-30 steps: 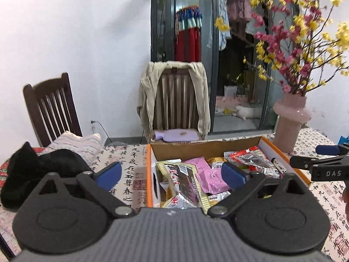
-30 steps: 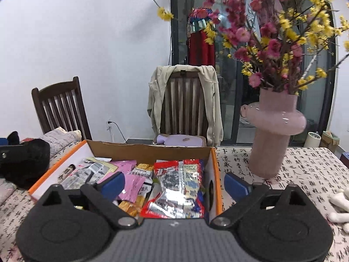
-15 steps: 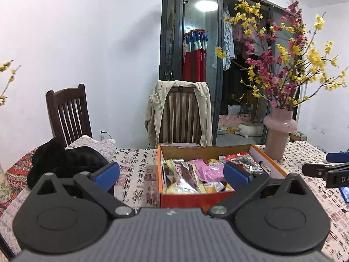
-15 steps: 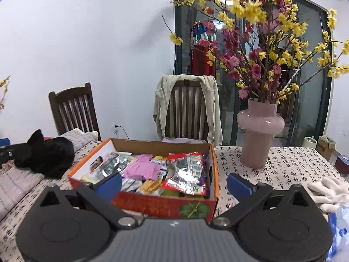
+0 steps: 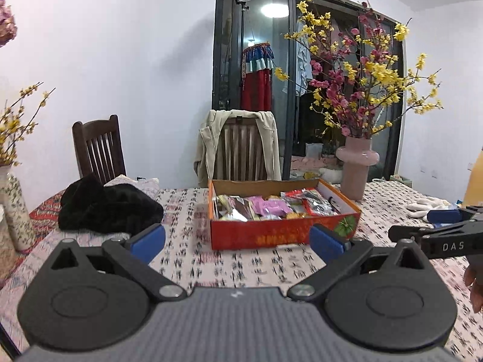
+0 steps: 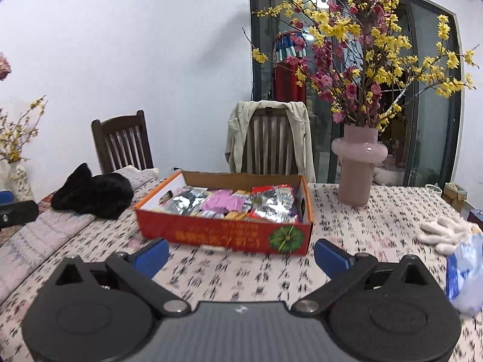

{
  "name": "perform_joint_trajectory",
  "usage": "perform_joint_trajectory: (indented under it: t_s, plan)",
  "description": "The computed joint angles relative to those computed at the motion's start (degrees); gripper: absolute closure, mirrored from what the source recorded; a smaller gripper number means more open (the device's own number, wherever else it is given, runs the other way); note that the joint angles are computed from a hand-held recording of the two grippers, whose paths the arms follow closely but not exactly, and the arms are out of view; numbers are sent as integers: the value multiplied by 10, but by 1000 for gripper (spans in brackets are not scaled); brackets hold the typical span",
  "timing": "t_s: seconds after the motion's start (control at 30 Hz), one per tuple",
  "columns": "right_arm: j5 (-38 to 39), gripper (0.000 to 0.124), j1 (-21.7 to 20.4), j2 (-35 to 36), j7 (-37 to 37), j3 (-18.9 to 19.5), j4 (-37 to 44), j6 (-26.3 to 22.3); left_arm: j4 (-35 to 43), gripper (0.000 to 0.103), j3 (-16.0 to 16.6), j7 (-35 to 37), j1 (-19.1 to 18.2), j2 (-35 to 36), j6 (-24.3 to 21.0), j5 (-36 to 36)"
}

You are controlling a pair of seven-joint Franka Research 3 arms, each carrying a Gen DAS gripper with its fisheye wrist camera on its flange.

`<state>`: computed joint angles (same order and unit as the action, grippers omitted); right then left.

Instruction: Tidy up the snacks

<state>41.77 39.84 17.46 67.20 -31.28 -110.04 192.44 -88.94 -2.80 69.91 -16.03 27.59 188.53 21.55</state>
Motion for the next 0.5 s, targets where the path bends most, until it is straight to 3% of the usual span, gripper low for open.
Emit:
perform_joint_trajectory:
  t_s: [0.07, 0.2, 0.43, 0.5]
  plan:
    - [15, 21, 23, -17, -15, -8, -29, 19, -52, 0, 36, -9, -29, -29, 30, -5]
    - [81, 21, 78, -53, -80, -25, -81, 58, -136, 0, 77, 9, -71, -74, 74, -45]
    - [112, 21, 70, -118, -118, 42, -171, 133, -272, 0, 124, 106, -147, -147, 118, -175]
    - [104, 21, 62, -136, -106, 64, -199, 154, -305, 0, 101, 103, -126, -164, 131, -174]
